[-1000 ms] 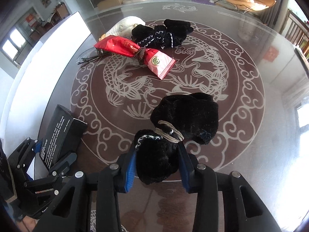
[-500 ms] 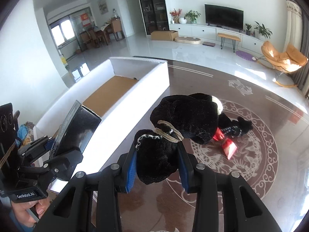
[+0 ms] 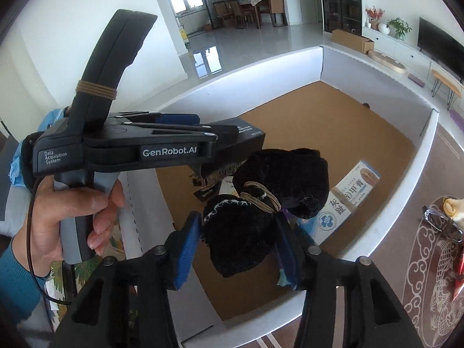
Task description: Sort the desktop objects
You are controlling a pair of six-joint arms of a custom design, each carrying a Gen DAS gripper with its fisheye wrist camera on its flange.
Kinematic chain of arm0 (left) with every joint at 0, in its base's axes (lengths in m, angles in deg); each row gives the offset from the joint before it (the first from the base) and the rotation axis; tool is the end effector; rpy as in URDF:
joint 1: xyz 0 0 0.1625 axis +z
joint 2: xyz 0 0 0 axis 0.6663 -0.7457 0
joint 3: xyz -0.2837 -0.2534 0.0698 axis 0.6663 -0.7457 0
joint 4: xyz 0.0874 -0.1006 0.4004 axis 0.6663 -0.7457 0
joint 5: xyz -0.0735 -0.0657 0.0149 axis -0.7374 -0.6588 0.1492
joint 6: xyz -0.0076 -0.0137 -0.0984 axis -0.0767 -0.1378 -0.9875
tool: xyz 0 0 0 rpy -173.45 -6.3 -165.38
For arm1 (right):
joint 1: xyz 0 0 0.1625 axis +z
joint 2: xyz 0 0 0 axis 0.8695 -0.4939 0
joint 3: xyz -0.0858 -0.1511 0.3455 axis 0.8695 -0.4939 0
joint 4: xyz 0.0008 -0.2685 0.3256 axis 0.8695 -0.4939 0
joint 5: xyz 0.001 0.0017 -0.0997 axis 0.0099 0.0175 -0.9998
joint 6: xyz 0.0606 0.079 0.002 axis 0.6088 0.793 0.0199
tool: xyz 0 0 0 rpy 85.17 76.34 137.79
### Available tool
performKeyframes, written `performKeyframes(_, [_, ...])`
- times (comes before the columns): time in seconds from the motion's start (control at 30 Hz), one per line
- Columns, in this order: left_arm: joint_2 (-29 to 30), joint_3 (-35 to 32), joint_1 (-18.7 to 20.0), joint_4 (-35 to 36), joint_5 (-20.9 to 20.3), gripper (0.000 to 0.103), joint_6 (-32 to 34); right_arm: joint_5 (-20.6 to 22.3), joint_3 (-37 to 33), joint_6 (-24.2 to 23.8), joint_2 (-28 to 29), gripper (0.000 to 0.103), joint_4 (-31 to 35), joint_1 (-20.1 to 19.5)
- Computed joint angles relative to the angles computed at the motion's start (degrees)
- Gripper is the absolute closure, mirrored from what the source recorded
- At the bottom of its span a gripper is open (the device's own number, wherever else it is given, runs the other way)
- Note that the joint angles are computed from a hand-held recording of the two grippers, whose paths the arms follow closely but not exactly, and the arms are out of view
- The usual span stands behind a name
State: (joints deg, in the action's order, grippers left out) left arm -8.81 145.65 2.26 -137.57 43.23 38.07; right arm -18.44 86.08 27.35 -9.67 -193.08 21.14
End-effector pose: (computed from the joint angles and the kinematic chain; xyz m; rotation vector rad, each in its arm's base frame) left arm -0.3946 -0.6669 -0.0555 0.3661 2.4383 -0.7729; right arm 0.0232 -0.6269 0.3369 0.8994 -2.5865 0.4216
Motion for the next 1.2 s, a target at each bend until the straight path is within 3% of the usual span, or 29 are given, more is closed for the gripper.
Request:
performKeyframes(0.03, [-0.15,0.77,-0.3,-1.86,0.16,0.018,0.24,0.74,0.86,-0.28,-0.41,0.014,-1.63,-0.27])
performKeyframes(0.17, [1.26,0.83,-2.63,-6.02,0.38,0.018,2.97,5.72,4.16,-1.93,-4.76,0.013,-7.61,-2.75])
performKeyframes(0.33, [5.19,-1.45,-7.44,-14.49,-5.06,0.017,8.93,9.34,11.66,-10.24,-10.39,0.0,-32.79,-10.37])
performKeyframes(0.4, [6.94,-2.23,-9.44,-17.54,-9.23,0.012,11.35,7.93,12.05,-13.94,-10.19,0.0,-40.3,-14.48])
performKeyframes(0.47, [9.3,-3.81,-11.13,-19.11,-13.52,0.0,13.71,3.01,9.95,-16.63,-8.45,0.0,-44.22,-17.87])
performKeyframes(0.57, [14.46,-8.9,-12.01,-14.48,-20.66,0.0,15.37,-2.82,6.96,-16.43,-7.95,0.0,-44.98,-22.67])
performKeyframes(0.67, [21.44,-17.48,-12.19,-4.07,-23.41,0.0,14.03,-1.95,6.36,-12.31,-10.97,0.0,-41.82,-27.79])
performKeyframes(0.83, [31.36,-30.66,-13.29,8.26,-19.81,0.0,12.98,-1.6,7.58,-9.96,-13.08,0.0,-41.31,-30.93])
performKeyframes(1.0, [34.77,-36.79,-12.89,11.52,-17.77,0.0,12.67,0.5,10.25,-6.75,-15.4,0.0,-38.83,-31.64])
performKeyframes(1.2, [38.14,-43.37,-11.81,14.6,-15.78,0.0,12.38,-0.21,11.82,-9.27,-15.28,0.0,-40.46,-30.71])
